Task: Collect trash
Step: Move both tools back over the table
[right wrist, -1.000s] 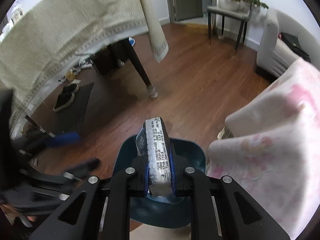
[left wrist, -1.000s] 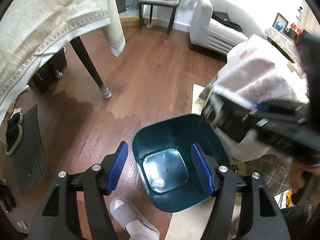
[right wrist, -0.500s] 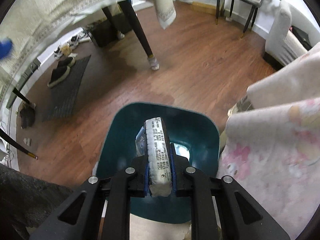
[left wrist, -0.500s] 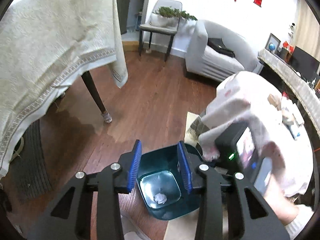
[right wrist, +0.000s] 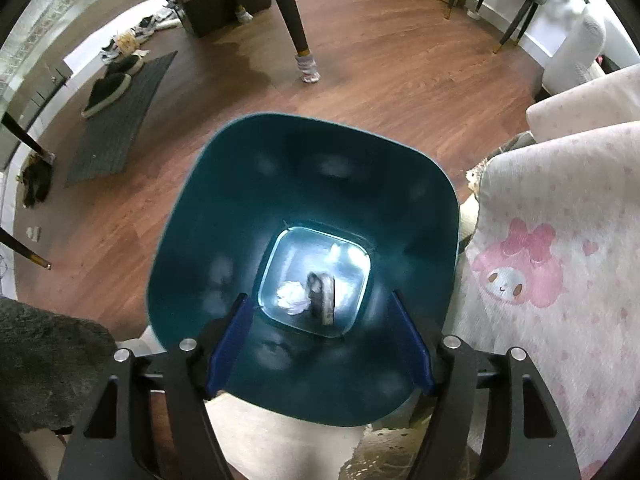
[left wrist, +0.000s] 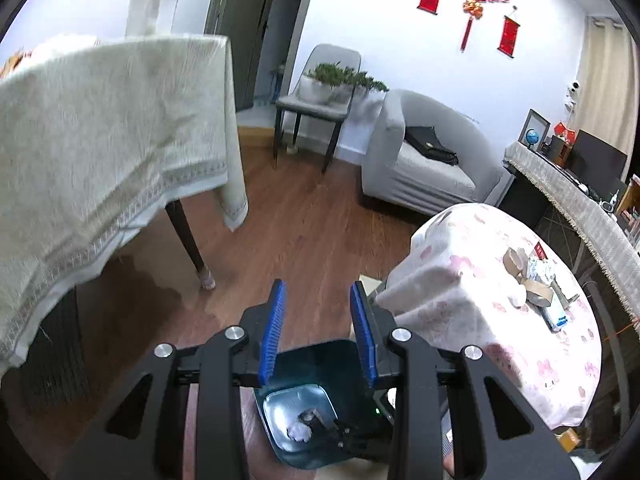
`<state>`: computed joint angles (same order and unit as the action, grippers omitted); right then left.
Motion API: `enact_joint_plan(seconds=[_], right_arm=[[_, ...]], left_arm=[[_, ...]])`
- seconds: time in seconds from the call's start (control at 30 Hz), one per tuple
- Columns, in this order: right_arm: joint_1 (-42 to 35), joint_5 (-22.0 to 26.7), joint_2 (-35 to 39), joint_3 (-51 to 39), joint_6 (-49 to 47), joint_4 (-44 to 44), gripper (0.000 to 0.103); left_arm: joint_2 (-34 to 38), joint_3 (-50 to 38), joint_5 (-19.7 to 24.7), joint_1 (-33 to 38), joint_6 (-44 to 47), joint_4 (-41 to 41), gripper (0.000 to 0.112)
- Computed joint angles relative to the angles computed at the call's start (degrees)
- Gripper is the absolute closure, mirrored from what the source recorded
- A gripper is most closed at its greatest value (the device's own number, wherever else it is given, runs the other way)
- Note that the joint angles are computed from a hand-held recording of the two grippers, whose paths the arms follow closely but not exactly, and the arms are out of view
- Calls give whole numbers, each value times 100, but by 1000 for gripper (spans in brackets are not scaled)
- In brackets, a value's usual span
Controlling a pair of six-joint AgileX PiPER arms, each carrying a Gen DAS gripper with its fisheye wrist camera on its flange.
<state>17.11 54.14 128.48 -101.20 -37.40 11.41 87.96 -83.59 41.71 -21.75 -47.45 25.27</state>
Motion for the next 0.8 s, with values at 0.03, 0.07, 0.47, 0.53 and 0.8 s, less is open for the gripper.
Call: enact_joint_plan(seconds=[0.03, 0.07, 0.47, 0.53, 0.8], right_arm=[[-27, -20, -115, 64, -114, 117, 33], [-50, -23, -185, 97, -198, 211, 33], [-658, 378, -1492, 379, -1635, 1966, 33], [-793, 444, -1682, 368, -1809, 2193, 33], [-1631, 488, -2133, 119, -2378, 2811, 33]], left_arm=[[25, -66, 36, -50, -37, 89, 78], [55, -135, 68, -85, -23, 126, 77], [312, -656, 396, -409, -424, 780, 75], [347, -722, 406, -445, -516, 861, 75], [628, -1103, 355, -735, -815, 1116, 53]])
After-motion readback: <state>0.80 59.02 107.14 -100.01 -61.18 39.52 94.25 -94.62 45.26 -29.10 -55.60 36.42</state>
